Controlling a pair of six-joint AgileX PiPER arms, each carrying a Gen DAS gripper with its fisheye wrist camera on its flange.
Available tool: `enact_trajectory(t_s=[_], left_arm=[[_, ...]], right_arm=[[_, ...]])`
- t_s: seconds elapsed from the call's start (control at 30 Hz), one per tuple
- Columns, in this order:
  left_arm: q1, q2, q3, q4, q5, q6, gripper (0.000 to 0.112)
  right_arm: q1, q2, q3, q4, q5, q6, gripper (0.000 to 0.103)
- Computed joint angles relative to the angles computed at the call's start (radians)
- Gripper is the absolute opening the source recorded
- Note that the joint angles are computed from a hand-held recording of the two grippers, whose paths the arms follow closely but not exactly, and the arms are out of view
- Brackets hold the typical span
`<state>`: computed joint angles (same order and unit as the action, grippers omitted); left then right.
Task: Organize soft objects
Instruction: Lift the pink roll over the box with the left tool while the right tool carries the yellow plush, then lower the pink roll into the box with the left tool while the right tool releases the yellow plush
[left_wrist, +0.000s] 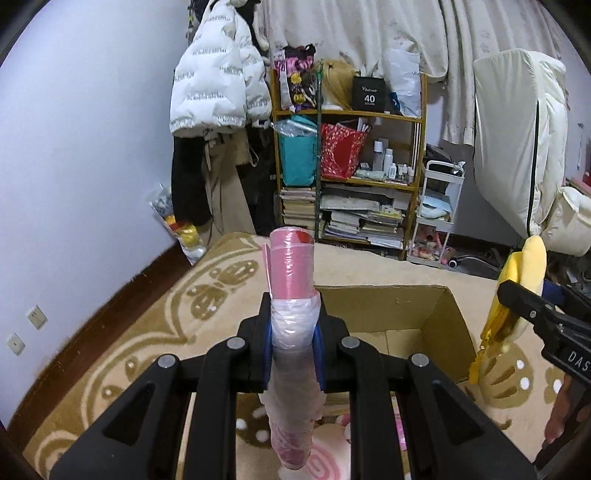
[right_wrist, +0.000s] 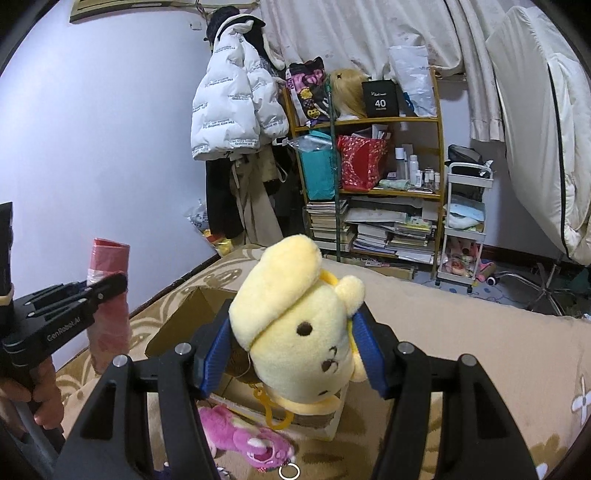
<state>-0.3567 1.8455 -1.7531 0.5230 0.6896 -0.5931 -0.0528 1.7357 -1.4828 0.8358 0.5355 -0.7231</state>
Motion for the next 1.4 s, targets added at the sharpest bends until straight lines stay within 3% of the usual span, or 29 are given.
enact_trajectory(t_s=[0.77, 1.07, 1.27, 1.4], left_arm=[[0.051, 0.26, -0.255, -0.256, 0.084, 0.172, 0.019], [0.073, 0.355, -0.379, -0.265, 0.195, 0.153, 0.021], [0.08, 0.391, -0.41, -0.257, 0.248, 0.162, 0.032], [0.085, 0.365, -0.373, -0.284, 0.216, 0.187, 0.057]], right_arm=[[0.041, 0.175, -0.063, 0.004, 0.029, -0.02, 0.066], [0.042, 0.202, -0.082, -0.032, 0.046, 0.012, 0.07], [0.036, 0.22, -0.091, -0.038, 0.056, 0.03, 0.071], [0.027, 0.227, -0.094, -0.016, 0.065, 0.017, 0.076]])
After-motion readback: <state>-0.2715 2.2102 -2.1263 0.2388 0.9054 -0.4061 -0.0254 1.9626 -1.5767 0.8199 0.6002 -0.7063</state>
